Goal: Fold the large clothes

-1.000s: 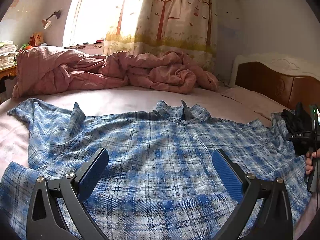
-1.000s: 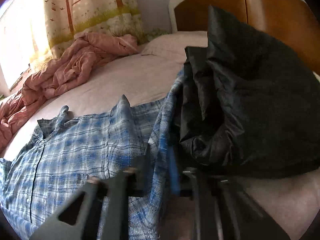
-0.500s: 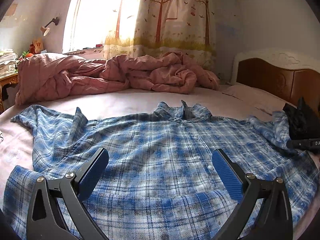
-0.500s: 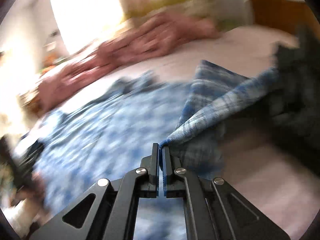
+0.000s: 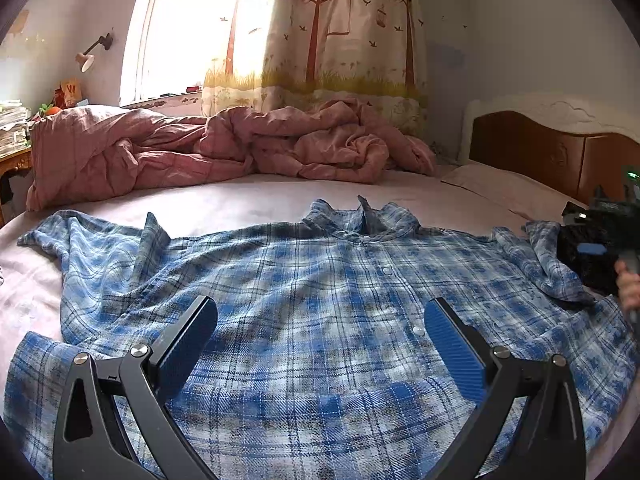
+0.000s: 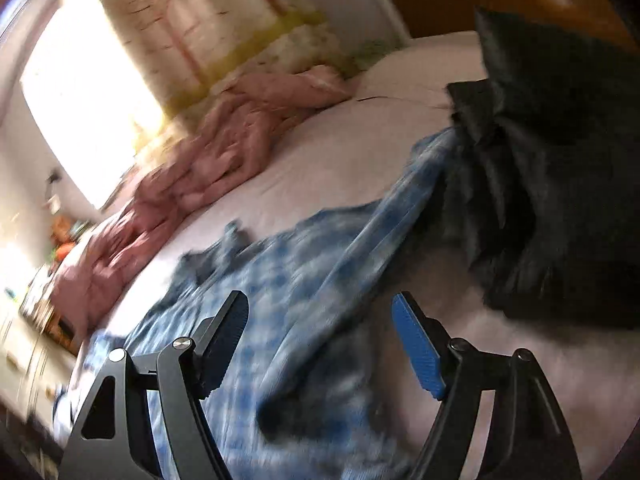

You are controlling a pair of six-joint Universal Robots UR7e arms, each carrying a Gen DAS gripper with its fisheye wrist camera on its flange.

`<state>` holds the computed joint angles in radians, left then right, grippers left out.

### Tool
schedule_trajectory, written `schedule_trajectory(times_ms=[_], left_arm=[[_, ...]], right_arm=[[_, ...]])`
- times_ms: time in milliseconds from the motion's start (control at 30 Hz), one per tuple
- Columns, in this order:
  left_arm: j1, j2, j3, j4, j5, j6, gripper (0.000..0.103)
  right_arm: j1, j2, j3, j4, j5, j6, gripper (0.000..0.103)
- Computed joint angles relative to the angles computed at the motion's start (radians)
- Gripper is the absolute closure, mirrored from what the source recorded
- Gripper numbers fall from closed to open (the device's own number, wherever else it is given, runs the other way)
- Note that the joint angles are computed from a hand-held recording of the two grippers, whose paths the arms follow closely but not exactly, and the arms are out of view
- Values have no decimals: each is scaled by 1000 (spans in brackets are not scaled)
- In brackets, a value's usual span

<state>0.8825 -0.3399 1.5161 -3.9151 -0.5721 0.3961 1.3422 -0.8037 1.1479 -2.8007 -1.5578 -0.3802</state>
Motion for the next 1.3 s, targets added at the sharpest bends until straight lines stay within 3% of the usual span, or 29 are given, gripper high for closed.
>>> schedule_trajectory(times_ms=[133, 233, 300, 367, 400, 467, 533, 600, 633, 700, 733, 767, 833, 900, 967, 1033, 1100, 1133, 1167, 1233, 1300], left_arm=[[1, 2, -5, 10, 2, 0, 0], [2, 3, -8, 8, 2, 5, 0], [2, 3, -8, 7, 1, 5, 0], [2, 3, -6, 3, -2, 5, 0], [1, 3, -6, -2, -2, 7, 0], [0, 4, -6, -8, -2, 12, 0], [0, 5, -7, -11, -2, 18, 0], [0, 6, -7, -15, -3, 20, 0], [-1, 5, -4, -17, -3, 20, 0], [0, 3, -1, -11, -5, 14, 0], [0, 2, 0, -10, -5, 12, 0], [0, 1, 2, -7, -6, 8, 0], [1, 0, 3, -2, -7, 4, 0], [1, -1, 1, 4, -6, 1, 0], [2, -2, 0, 13, -6, -2, 0], [3, -2, -3, 25, -2, -7, 0], [5, -3, -6, 46, 3, -17, 0], [5, -4, -4, 49, 2, -19, 0], [5, -5, -3, 49, 1, -19, 0], [5, -4, -4, 50, 1, -19, 0], [6, -6, -3, 59, 2, -25, 0]], right_arm=[[32, 154, -273, 91, -166, 96, 26], [31, 258, -442, 123, -170, 150, 27], [33, 292, -482, 74, -175, 138, 43], [36, 309, -505, 72, -167, 99, 89], [37, 310, -512, 99, -158, 80, 99], [43, 304, -509, 154, -139, 43, 101], [53, 265, -426, 119, -121, -25, 101], [68, 234, -347, 65, -152, -68, 101], [81, 230, -320, 12, -214, -80, 101], [101, 240, -291, -124, -342, -80, 98], [103, 242, -282, -162, -380, -59, 88], [99, 236, -274, -164, -388, -30, 61], [87, 227, -275, -118, -397, 70, 20], [81, 225, -265, -144, -422, 131, 20], [73, 224, -268, -124, -400, 171, 20], [64, 240, -303, -71, -400, 286, 22], [47, 243, -305, -59, -376, 398, 36], [38, 246, -315, -38, -360, 459, 54], [33, 250, -322, -23, -345, 478, 74], [28, 268, -353, 19, -307, 437, 98], [29, 263, -330, -21, -288, 383, 99]])
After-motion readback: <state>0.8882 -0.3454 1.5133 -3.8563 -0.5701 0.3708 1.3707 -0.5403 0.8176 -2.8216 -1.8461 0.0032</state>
